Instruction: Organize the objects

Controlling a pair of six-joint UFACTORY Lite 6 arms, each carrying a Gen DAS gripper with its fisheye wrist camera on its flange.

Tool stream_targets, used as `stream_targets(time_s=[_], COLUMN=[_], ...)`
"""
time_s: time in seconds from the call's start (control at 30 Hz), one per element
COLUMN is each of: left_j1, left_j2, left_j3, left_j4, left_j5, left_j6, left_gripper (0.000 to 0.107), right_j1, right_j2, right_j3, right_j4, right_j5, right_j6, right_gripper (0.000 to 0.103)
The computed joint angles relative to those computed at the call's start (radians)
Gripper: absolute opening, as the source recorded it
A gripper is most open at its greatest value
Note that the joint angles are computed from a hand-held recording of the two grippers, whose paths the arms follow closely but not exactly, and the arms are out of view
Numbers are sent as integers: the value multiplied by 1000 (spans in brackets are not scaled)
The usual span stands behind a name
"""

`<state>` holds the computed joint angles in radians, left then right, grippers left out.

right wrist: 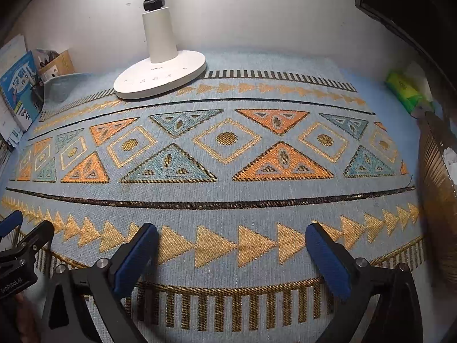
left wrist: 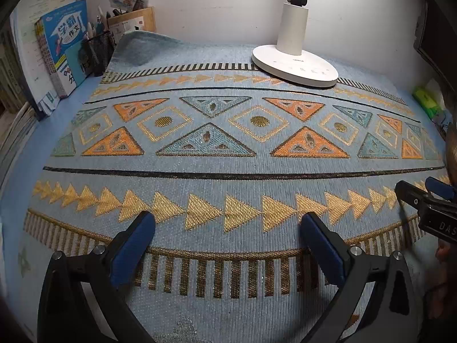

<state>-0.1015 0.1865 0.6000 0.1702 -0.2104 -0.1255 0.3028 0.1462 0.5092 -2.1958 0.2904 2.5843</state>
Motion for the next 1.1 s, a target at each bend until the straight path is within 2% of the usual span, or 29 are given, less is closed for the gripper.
stream_targets(time_s=[0.07, 0.27, 0.47, 0.53, 0.63, 0.77, 0.83, 1.1], left_j1=[-8, -6, -11, -9, -1, 21, 25, 36], left_j2=[17, 52, 83, 86, 84, 83, 84, 89], left_j3=[20, 55, 92, 95, 95, 96, 93, 95], left_j4=[-80, -95, -254, -250, -180, 26, 62, 138], left_j5=[7, 8, 17, 18, 20, 16, 5, -4], left_j6=[67, 67, 179, 180, 140, -10, -31, -96], left_gripper=[102, 103, 103, 103, 103, 103, 103, 103], right_j1=[-11, -24, -32, -29, -26, -35, -33, -16], right_j2=[7, 17, 13, 16, 10, 6, 6, 8], right_j3=[8, 9, 4, 6, 2, -8, -27, -17], right_j4=[-17, -100, -120, -107, -96, -157, -228, -174], right_j5=[-3, 6, 5, 8, 9, 18, 53, 52], right_j6=[-5, 59, 74, 67, 58, 109, 181, 140], right_gripper=[103, 103, 103, 103, 103, 103, 103, 103])
